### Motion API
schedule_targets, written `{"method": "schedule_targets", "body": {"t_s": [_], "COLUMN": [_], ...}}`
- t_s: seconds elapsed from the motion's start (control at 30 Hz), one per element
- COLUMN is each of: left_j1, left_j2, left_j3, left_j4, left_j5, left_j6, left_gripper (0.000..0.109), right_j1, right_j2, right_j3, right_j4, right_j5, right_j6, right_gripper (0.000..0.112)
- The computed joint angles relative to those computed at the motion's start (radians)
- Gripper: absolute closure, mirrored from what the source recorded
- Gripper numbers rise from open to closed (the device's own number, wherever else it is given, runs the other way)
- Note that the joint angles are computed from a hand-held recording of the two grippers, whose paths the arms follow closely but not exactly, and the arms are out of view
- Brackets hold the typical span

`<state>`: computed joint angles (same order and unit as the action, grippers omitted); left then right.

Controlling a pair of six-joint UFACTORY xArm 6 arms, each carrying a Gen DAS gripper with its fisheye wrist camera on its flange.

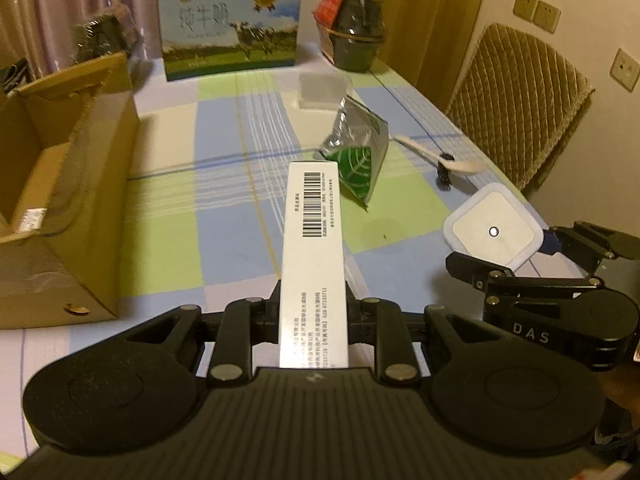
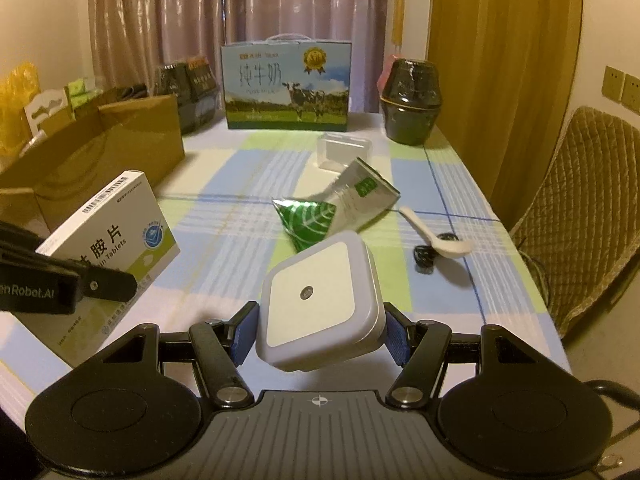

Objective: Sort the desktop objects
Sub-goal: 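Carry the pill box and night light over the cardboard box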

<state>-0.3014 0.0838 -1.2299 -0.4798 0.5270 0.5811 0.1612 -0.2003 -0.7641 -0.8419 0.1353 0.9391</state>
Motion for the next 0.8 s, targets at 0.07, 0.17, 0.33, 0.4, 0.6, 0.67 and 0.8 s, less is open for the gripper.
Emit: {"method": "schedule_targets", "body": {"t_s": [0.07,0.17,0.33,0.4,0.6,0.67,0.8], "left_j1": [0.007,0.020,0.042,0.050,0.075,0.081,0.096], "left_j2": [-0.015,-0.040,-0.069,-0.081,-0.102,-0.106,-0.109], "left_j3": [0.007,0.021,0.036,0.043,0.050,0.049,0.038], "left_j4": [-0.005,-0.016,-0.026,-0.032,-0.062,-0.069,-0.080], "left_j5": [-0.005,-0.013,-0.020,-0.023,-0.023,-0.024,-0.023], "left_j6": [0.002,0.009,0.016,0.019,0.032,0.036,0.045], "left_gripper": [0.089,0.089,0.089,0.089,0.089,0.089,0.089], "right_j1": [0.018,0.040,0.066,0.075,0.099,0.108,0.120], "right_j2": [-0.002,-0.004,-0.003,-0.001,0.014,0.025,0.045], "right_j3": [-0.006,-0.017,-0.037,-0.045,-0.076,-0.091,-0.117], "right_j4": [0.051,0.083,0.096,0.096,0.085,0.083,0.079], "right_j5": [0.006,0.015,0.026,0.028,0.031,0.032,0.029], "right_j6": [-0.029,-0.046,-0.046,-0.043,-0.038,-0.041,-0.040], "right_gripper": [0.051,0.051,0.051,0.051,0.051,0.051,0.051]}}
